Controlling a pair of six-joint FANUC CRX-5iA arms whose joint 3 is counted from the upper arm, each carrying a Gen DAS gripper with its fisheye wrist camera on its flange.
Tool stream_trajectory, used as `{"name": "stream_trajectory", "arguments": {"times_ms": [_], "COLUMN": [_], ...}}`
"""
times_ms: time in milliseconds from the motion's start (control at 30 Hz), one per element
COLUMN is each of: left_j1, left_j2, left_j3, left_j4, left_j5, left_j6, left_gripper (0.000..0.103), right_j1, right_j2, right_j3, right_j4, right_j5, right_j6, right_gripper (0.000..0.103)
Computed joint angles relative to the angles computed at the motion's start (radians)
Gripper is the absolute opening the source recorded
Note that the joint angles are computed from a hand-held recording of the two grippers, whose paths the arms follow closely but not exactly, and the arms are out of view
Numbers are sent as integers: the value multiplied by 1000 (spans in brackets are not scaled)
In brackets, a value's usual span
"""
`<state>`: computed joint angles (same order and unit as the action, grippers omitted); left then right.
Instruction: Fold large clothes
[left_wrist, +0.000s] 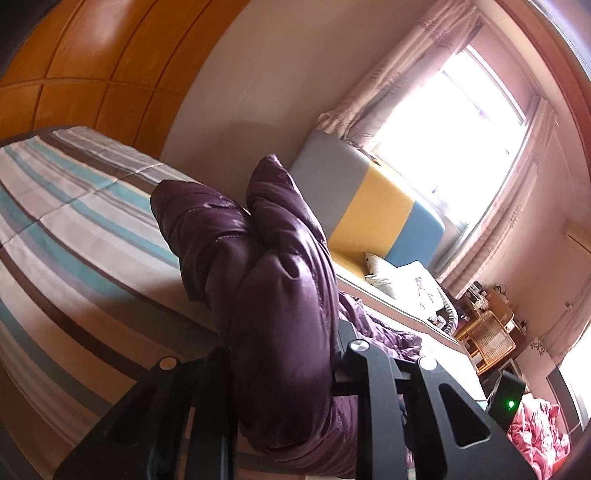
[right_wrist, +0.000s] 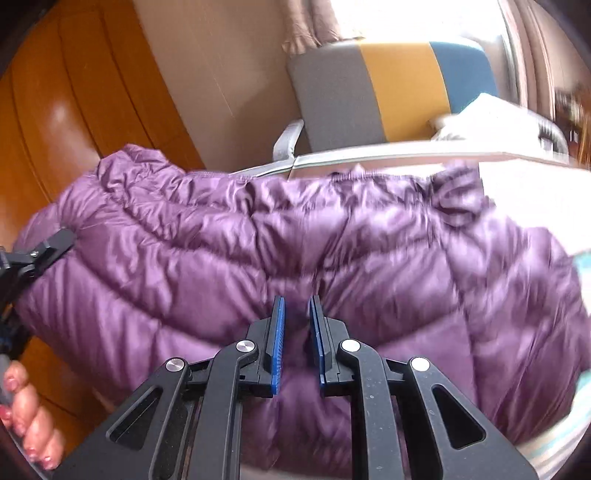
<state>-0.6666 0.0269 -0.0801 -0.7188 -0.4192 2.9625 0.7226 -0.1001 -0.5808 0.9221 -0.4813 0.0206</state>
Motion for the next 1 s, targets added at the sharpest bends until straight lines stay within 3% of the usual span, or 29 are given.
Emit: {"name": "stream_trajectory", "arguments": {"times_ms": [167, 300, 367, 500, 600, 767, 900, 1000], "left_j1": [4, -17, -37, -47, -59, -98, -148, -171], "left_j2": [2, 20, 24, 21, 26, 44, 81, 104], "left_j3": [-7, 14, 31, 42, 56, 102, 172, 216], "left_j4": [7, -5, -49, -65, -69, -108, -139, -141], "left_j5": [12, 7, -14, -30, -50, -82, -137, -159], "left_j6": [-19, -40, -11, -12, -23, -41, -107, -161], "left_gripper": [19, 19, 19, 19, 20, 20, 21, 22], "right_j1": [-7, -7, -7, -35, 18, 97, 82, 109], "right_j2": [93, 127, 111, -10, -94, -160, -193, -180], "right_j3": [91, 79, 84, -32, -83, -124, -147, -135], "right_j4": [-132, -59, -101, 8, 14, 52, 16, 46], "right_j5": [-36, -38, -33, 81, 2, -240, -245, -371], "right_j6": [136, 122, 153, -42, -46, -75, -87, -88], "right_gripper": [15, 15, 15, 15, 15, 15, 15, 15]}}
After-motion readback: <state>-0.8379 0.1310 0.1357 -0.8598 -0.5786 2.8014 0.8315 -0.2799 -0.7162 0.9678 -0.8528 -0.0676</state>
